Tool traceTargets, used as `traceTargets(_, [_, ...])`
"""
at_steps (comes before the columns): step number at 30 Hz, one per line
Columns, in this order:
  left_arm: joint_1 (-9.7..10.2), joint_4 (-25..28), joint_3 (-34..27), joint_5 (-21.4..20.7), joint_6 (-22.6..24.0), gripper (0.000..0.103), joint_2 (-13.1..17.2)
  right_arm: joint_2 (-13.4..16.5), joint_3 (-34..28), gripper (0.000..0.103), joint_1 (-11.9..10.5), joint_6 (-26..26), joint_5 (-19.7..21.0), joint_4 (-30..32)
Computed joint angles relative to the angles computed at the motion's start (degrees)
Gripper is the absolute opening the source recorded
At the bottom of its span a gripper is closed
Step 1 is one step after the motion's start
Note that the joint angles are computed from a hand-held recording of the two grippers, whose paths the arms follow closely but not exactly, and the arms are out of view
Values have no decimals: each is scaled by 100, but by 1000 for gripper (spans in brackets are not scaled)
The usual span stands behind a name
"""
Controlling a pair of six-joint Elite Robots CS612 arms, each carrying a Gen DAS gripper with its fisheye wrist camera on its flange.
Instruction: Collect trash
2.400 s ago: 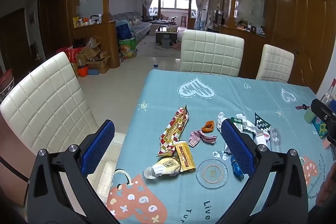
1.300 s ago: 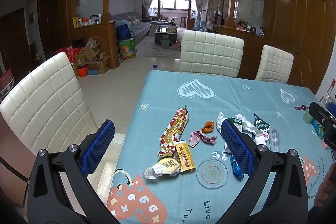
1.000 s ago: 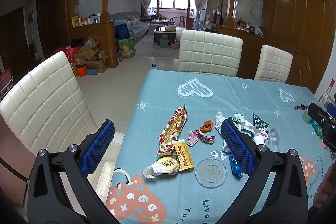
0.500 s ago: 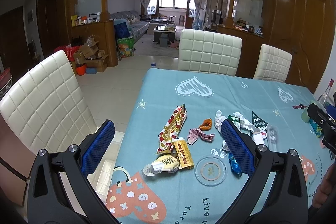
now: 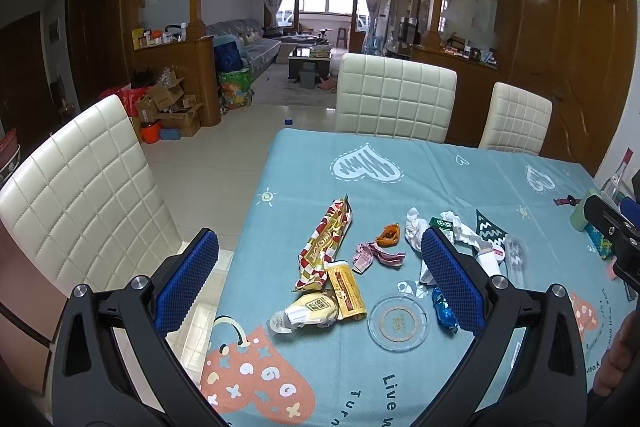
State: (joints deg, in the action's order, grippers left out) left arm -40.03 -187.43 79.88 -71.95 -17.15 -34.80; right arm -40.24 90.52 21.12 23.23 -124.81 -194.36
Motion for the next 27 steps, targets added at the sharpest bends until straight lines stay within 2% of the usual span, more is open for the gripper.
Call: traceTargets(27, [12,-3,1,16,-5,100,1,43,-97,97,24,-37,37,131])
